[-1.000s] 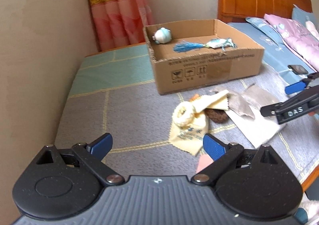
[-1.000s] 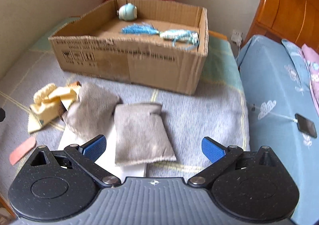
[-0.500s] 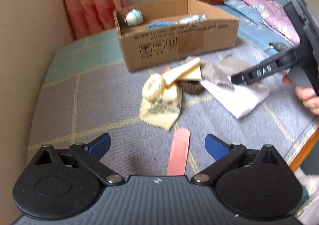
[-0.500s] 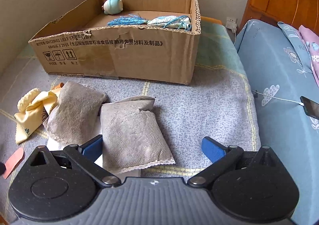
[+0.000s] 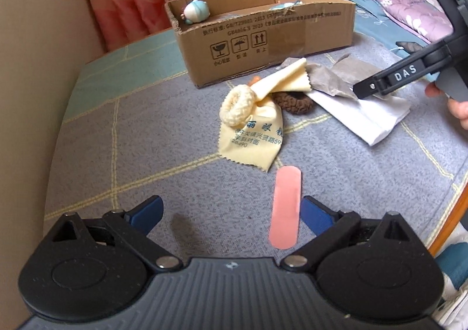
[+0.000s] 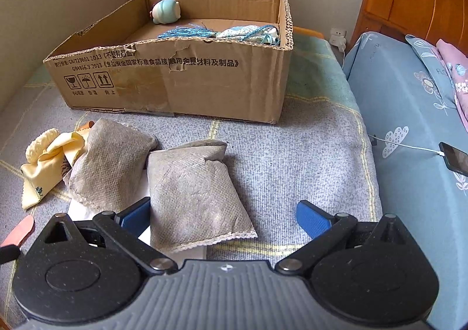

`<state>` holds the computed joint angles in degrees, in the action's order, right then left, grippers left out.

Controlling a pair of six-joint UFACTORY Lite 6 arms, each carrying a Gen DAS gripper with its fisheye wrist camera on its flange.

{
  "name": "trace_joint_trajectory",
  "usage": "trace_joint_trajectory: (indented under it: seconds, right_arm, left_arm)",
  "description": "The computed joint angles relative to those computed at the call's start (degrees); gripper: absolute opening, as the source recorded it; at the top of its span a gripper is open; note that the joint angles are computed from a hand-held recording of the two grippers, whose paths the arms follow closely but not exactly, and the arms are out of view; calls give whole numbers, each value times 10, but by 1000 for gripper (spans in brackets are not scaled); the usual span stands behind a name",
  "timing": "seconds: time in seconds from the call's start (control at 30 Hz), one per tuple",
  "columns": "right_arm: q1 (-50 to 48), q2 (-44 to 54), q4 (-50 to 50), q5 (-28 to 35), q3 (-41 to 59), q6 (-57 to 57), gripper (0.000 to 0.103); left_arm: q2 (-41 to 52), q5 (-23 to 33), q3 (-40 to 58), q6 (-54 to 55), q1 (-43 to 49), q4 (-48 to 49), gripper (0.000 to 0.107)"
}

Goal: Organize soft objects
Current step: 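Grasp the pink nail file with the left tool while the right tool approaches the grey pouches, then close the right tool on a grey fabric pouch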

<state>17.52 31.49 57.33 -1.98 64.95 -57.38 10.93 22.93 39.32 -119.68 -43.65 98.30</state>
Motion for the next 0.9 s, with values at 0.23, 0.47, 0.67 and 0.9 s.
trace_joint_trajectory:
  seconds: [0.23,0.47,0.67,0.9]
  right_arm:
    - [1,-1,-125,-4,-4,124,103]
    - [0,-3,-266,-8,-10,262,103]
    - [-2,-4,-331,-11,-13,325,103]
    - [-7,-9,-518,-30,-28,500,103]
  left_arm:
    - [-20,-56,-1,-18,1,43,43]
    - [-14,-66,11,17,-7,26,21]
    - [-15,-82,10,-6,1,47,17]
    - [-9,-73,16,-5,-7,32,17]
